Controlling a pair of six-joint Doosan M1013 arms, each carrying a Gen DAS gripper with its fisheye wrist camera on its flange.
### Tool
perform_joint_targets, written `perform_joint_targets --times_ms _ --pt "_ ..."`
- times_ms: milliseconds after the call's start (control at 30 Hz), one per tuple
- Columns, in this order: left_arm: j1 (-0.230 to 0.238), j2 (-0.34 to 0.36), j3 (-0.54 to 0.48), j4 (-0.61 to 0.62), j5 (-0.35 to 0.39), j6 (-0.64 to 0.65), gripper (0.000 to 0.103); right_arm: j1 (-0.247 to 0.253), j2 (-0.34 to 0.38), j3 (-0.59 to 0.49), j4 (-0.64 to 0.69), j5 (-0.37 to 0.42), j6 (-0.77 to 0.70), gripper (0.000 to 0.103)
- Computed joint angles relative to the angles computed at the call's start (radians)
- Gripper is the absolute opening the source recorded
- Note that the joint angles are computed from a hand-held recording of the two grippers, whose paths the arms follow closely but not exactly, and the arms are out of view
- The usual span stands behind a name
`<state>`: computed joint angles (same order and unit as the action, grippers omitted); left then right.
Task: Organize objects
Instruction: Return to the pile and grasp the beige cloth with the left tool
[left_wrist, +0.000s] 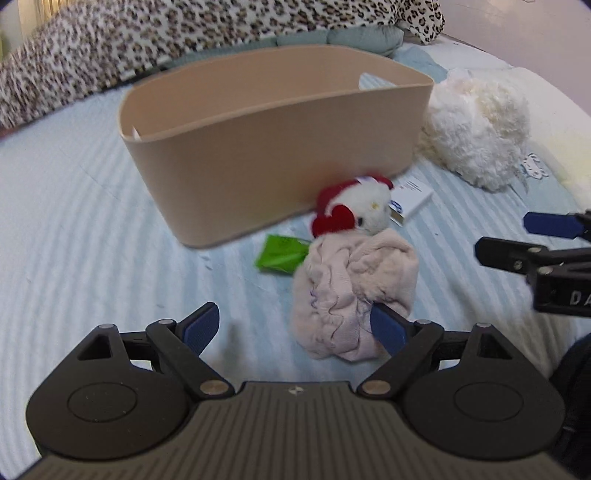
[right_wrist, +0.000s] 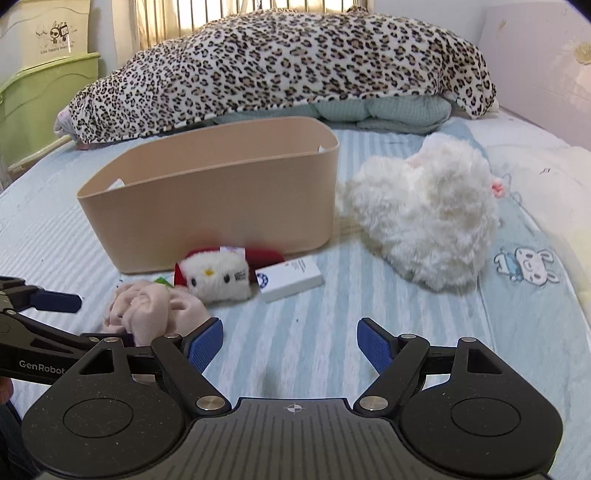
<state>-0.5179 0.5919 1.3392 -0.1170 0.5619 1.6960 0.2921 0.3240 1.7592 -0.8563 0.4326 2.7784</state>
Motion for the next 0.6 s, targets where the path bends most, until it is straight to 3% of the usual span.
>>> perform_joint_targets --times_ms 200,300,467,600 --pt "-0.007 0.011 0.000 -0.013 0.024 0.023 0.090 -0.001 0.004 0.001 0.012 0.006 -0.003 0.081" --pt "-0.008 0.016 -0.004 -0.031 0.037 0.047 0.083 -0.003 0.004 0.005 0.018 0.005 0.001 0.081" --pt "0.002 0.018 -0.010 -0.160 0.065 0.166 0.044 -0.005 0.008 0.005 0.050 0.000 -0.022 0.081" --pt "0.001 0.011 -0.002 -0.181 0.060 0.209 0.032 -0.004 0.012 0.002 0.063 -0.004 -0.042 0.081"
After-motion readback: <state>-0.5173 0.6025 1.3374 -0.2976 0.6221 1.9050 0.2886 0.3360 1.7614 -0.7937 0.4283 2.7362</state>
